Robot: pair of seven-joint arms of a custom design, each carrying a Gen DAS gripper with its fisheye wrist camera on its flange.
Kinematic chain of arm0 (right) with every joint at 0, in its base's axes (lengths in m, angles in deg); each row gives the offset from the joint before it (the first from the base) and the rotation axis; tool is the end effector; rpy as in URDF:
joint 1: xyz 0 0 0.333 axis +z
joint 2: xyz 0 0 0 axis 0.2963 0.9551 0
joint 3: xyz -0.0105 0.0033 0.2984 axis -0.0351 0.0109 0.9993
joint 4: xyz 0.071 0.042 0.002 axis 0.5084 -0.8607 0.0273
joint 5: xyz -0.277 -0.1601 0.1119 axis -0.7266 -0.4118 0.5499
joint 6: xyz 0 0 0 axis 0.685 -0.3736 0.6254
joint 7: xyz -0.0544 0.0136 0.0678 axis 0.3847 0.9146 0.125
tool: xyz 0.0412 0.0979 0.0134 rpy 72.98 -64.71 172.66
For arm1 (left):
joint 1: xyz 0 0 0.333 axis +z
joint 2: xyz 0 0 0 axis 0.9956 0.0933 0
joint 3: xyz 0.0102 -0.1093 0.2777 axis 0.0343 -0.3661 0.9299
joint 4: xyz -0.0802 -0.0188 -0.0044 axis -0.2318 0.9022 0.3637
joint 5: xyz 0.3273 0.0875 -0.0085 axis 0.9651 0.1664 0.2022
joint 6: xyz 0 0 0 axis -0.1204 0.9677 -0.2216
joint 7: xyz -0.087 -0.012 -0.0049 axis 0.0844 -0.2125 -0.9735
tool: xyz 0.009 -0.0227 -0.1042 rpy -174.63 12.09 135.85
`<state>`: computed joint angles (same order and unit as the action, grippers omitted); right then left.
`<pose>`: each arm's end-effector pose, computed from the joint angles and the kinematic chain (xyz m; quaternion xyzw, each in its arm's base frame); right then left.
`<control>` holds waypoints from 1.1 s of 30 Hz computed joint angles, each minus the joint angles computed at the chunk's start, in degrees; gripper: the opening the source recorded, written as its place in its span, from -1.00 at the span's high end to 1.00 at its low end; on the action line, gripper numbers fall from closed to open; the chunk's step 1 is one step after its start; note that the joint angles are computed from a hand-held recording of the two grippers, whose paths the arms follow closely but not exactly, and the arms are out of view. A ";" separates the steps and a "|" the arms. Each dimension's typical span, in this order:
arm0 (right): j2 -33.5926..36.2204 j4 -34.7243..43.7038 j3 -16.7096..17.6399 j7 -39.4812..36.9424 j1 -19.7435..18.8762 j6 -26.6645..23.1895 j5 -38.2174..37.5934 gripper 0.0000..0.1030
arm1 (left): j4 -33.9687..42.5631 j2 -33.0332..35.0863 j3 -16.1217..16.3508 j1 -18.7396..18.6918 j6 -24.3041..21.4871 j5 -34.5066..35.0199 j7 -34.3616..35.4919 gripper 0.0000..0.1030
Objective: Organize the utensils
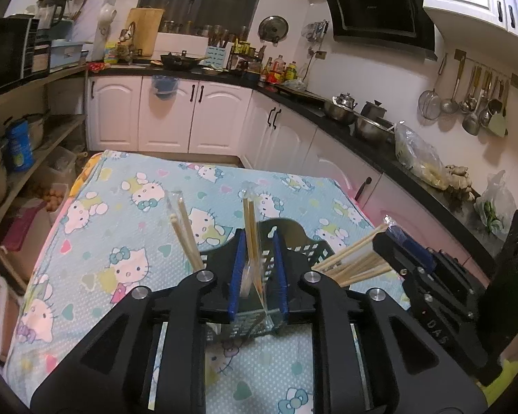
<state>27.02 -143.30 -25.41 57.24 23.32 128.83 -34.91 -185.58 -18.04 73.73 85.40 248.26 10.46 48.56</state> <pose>0.6150 0.2426 0.5735 -0.6871 0.4308 -0.2823 0.5125 0.5730 -0.0431 0.6150 -0.6296 0.5950 -0.4334 0.2486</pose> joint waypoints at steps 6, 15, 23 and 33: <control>-3.30 -4.31 3.55 -2.04 -3.42 -0.11 2.35 0.34 | -2.52 -1.92 0.44 -0.38 -0.01 1.70 -1.78 0.57; -8.28 -11.92 11.86 -8.67 -10.79 1.54 9.31 0.13 | -6.52 -5.01 1.42 -1.59 0.95 1.71 -2.38 0.28; -11.67 -16.92 18.77 -16.27 -16.33 2.55 18.36 -0.09 | -12.61 -9.25 2.72 -3.46 2.93 -0.78 -0.63 0.03; -15.14 -20.73 23.50 -27.48 -20.10 2.33 33.11 -0.45 | -19.90 -13.61 4.61 -6.15 5.03 -1.40 -1.31 -0.26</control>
<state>11.88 -164.03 -1.92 29.76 3.22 131.16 -1.80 -205.48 -31.65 78.34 79.25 253.29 9.05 47.26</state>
